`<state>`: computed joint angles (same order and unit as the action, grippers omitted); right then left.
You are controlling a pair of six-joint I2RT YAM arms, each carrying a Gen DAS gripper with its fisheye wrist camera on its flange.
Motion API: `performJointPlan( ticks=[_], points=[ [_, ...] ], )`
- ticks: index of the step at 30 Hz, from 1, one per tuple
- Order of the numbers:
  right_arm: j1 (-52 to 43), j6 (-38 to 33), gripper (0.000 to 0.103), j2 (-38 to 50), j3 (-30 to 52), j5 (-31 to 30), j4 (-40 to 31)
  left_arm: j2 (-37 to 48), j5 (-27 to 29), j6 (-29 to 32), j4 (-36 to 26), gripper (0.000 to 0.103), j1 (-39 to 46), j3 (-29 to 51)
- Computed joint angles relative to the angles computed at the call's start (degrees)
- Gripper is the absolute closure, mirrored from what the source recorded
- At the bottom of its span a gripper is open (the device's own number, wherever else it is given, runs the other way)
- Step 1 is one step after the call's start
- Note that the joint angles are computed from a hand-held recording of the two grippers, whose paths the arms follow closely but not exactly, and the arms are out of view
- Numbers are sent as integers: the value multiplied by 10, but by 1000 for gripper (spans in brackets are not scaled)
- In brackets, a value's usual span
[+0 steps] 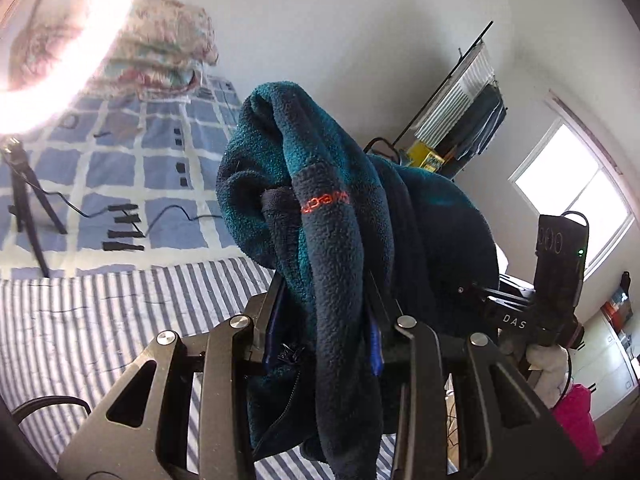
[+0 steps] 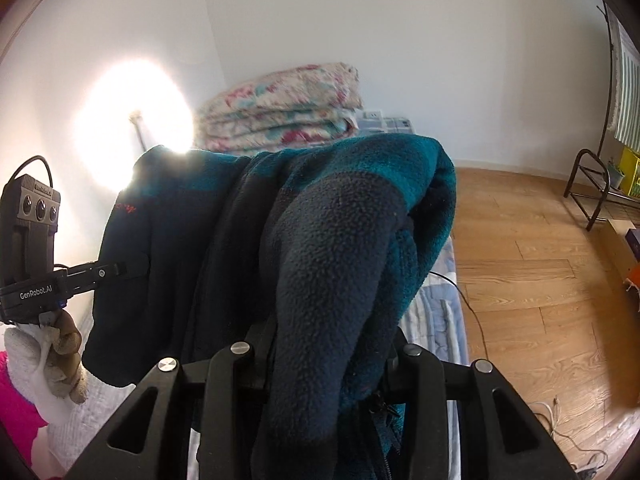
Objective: Fold large clothes
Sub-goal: 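Lift the fleece bundle with both tools and carry it along the bed, then lower the fleece bundle onto the bed and open both tools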
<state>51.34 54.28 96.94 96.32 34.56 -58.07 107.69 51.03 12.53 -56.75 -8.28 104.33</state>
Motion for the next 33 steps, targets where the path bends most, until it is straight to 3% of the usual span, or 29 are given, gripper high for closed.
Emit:
performJointPlan(
  ticks=[6, 14, 26, 30, 33],
  points=[
    [-73, -54, 67, -9, -113, -47, 119, 50, -28, -58, 129, 70, -45, -63],
    [-136, -106, 67, 15, -208, -104, 237, 131, -50, -89, 223, 70, -68, -80],
    [-197, -152, 67, 94, -252, -120, 336, 236, -91, -125, 280, 70, -95, -27],
    [-213, -154, 66, 104, -292, -126, 392, 269, -87, -146, 289, 70, -93, -5],
    [-231, -148, 62, 92, -347, -149, 450, 290, -123, -124, 273, 70, -94, 17]
  ],
)
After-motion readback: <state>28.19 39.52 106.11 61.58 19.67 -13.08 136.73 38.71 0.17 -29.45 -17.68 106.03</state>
